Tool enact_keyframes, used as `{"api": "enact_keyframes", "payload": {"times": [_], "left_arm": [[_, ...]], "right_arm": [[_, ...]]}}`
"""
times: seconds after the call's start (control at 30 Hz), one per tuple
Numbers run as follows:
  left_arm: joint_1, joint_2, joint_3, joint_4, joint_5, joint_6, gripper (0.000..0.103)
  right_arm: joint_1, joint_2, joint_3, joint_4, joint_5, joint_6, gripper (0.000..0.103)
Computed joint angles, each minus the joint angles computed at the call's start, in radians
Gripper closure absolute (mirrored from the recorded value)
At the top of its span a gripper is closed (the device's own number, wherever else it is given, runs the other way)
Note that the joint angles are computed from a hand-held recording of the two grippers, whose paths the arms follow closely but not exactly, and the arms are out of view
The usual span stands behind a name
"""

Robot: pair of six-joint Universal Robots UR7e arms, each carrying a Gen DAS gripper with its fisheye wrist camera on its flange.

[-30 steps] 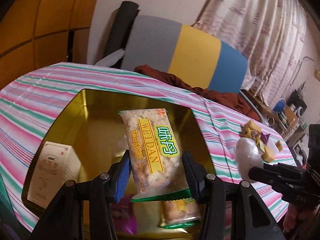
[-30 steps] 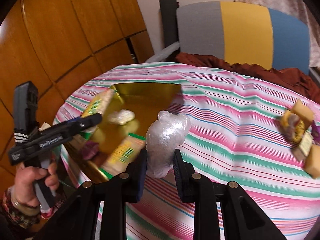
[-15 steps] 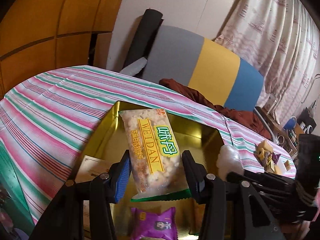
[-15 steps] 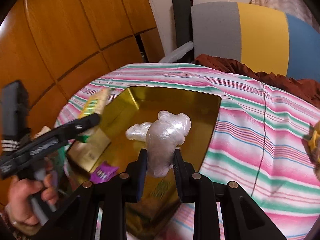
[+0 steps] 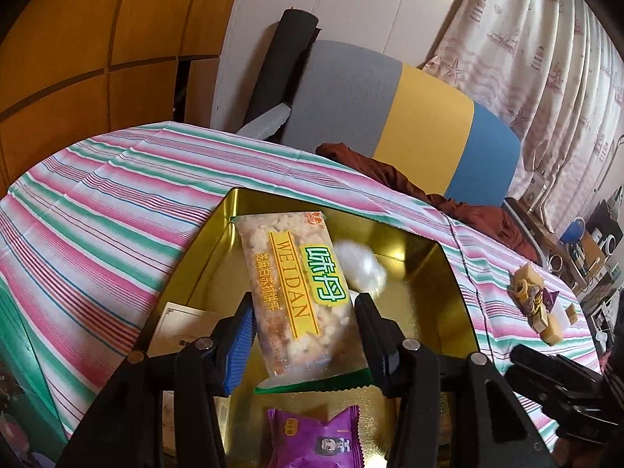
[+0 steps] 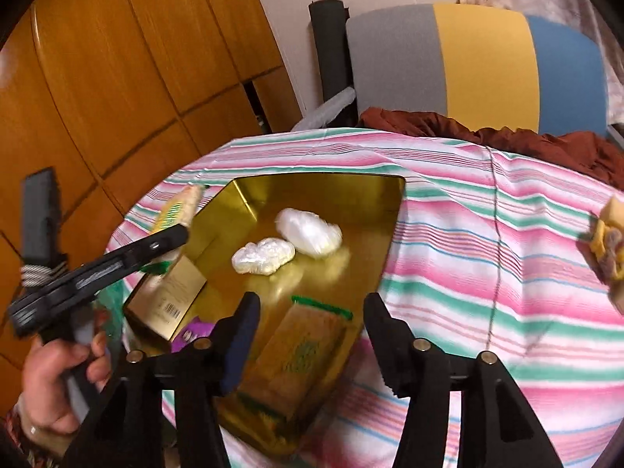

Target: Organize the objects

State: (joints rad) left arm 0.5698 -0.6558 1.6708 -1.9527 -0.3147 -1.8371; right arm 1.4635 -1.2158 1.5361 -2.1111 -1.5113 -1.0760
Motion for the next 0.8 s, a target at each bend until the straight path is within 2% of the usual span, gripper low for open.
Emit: {"api": "enact_keyframes", "payload": {"times": [0.27, 0.43, 0.57, 0.7, 0.8], "left_arm": [[0.033, 0.007, -0.043, 0.035, -0.007, 0.02, 0.052], [0.077, 0.008, -0.104, 0.162, -0.035, -0.015, 0.052], [0.105, -0.002, -0.088, 0.061, -0.068, 0.041, 0.051], [0.088, -0.006, -0.086, 0.125, -0.064, -0.089, 0.05], [0.063, 0.005, -0.096, 0.168, -0.046, -0.139, 0.049]], "right_arm": [[-0.047, -0.018, -0.042, 0.065, 0.01, 0.009, 0.046], [-0.058, -0.025, -0.055, 0.068, 0.019, 0.002, 0.046], [-0.066, -0.026, -0.072, 0.079, 0.029, 0.005, 0.046], [-0.073, -0.028, -0.083, 0.083, 0.034, 0.001, 0.046], [-0.079, -0.028, -0.095, 0.09, 0.045, 0.003, 0.046]]}}
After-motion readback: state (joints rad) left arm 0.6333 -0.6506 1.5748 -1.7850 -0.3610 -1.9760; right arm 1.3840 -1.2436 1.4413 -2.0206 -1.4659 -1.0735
